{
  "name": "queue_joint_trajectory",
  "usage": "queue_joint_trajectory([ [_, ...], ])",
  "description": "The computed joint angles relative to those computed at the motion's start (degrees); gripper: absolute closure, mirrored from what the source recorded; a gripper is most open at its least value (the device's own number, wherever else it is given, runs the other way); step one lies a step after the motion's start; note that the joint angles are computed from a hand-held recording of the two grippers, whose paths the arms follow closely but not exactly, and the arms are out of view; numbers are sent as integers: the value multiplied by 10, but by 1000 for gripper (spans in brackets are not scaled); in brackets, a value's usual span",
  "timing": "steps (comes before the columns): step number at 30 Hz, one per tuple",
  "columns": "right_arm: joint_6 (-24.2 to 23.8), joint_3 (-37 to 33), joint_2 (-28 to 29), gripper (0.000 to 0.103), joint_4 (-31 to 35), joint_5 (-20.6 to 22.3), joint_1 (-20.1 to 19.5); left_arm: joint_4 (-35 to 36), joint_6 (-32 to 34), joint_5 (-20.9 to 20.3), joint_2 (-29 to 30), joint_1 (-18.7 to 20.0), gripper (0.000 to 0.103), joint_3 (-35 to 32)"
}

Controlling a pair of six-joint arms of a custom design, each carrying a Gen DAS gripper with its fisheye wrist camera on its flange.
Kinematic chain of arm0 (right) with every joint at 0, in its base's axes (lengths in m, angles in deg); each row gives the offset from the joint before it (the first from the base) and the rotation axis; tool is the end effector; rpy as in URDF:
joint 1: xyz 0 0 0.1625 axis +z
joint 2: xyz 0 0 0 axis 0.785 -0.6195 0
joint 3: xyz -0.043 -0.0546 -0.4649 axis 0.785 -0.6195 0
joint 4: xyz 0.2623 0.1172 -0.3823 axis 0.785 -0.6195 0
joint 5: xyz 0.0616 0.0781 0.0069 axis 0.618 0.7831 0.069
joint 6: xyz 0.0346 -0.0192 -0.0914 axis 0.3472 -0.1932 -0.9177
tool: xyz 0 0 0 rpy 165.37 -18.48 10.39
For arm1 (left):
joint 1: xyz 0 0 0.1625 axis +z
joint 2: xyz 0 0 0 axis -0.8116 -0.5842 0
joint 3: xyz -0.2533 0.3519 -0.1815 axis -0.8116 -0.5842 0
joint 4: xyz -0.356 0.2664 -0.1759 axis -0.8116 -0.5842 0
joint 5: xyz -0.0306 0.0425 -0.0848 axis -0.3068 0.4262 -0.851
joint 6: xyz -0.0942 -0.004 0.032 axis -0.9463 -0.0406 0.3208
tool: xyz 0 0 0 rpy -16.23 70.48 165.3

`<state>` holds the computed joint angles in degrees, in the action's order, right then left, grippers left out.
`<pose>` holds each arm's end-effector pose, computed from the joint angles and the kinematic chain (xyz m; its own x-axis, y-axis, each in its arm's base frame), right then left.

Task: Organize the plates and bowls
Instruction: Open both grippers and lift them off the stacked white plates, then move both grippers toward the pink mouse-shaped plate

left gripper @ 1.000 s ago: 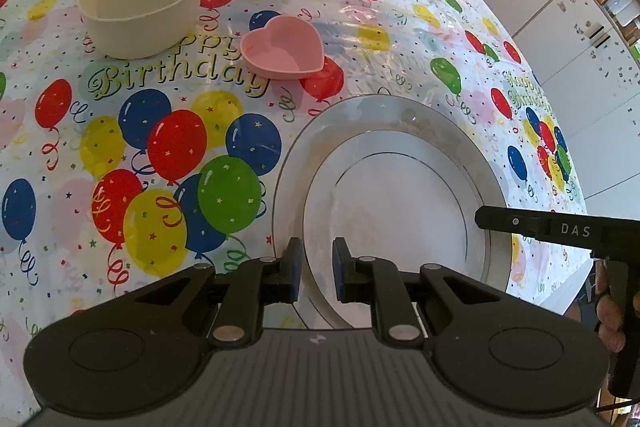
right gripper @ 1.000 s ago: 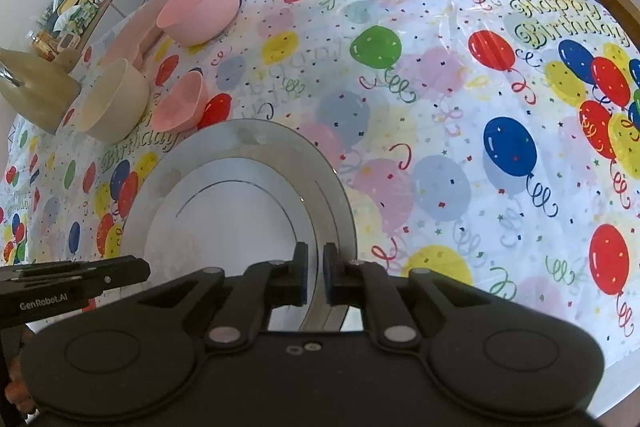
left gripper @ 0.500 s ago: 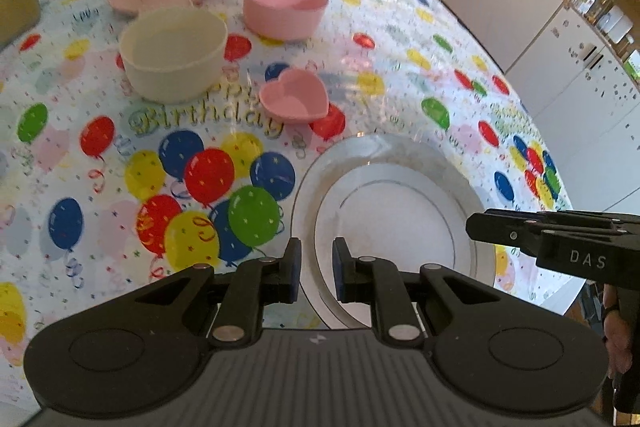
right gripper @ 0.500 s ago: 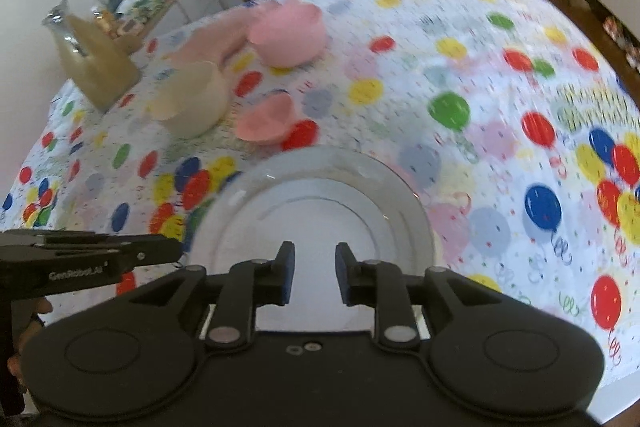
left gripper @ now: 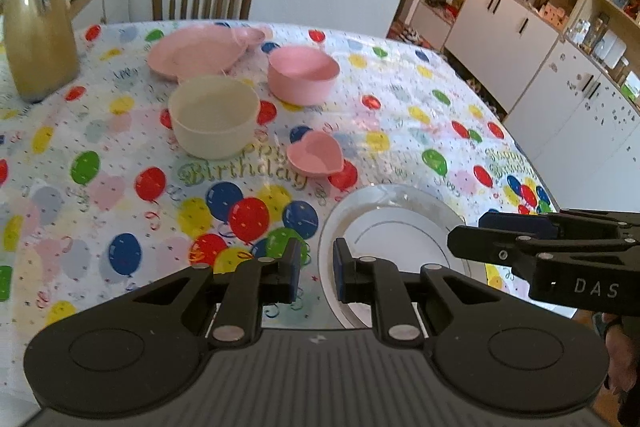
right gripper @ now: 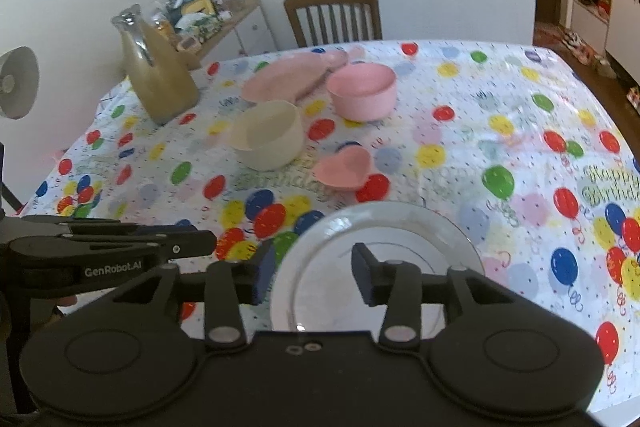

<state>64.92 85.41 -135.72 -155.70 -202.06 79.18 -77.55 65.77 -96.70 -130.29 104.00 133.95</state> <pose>0.3914 -0.3560 0.0762 -0.8592 -0.0334 0.5106 -0.3610 0.7467 -0.5587 -0.1105 -0.4162 0.3525 -0.7838 0.3984 -0.4764 0.5711 0.7637 -0.3010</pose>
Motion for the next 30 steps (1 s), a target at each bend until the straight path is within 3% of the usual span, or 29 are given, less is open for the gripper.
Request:
queue_joint_trajectory([
  [4, -14, -15, 9, 55, -3, 0, 10, 0, 0, 13, -15, -4, 85, -3],
  [7, -35, -29, 20, 43, -13, 1, 17, -6, 0, 26, -24, -5, 74, -6],
  [11, -58, -48, 28, 39, -15, 12, 17, -32, 5, 47, -27, -4, 42, -9],
  [12, -65, -54, 31, 38, -15, 13, 16, -43, 8, 52, -26, -4, 39, -10],
  [18, -104, -90, 45, 22, -13, 20, 5, -89, 38, 58, 7, 15, 38, -32],
  [22, -132, -116, 56, 6, -12, 18, -7, -128, 59, 60, 41, 31, 29, -51],
  [30, -167, -176, 78, 0, 6, 26, -45, -191, 90, 57, 139, 77, 24, -117],
])
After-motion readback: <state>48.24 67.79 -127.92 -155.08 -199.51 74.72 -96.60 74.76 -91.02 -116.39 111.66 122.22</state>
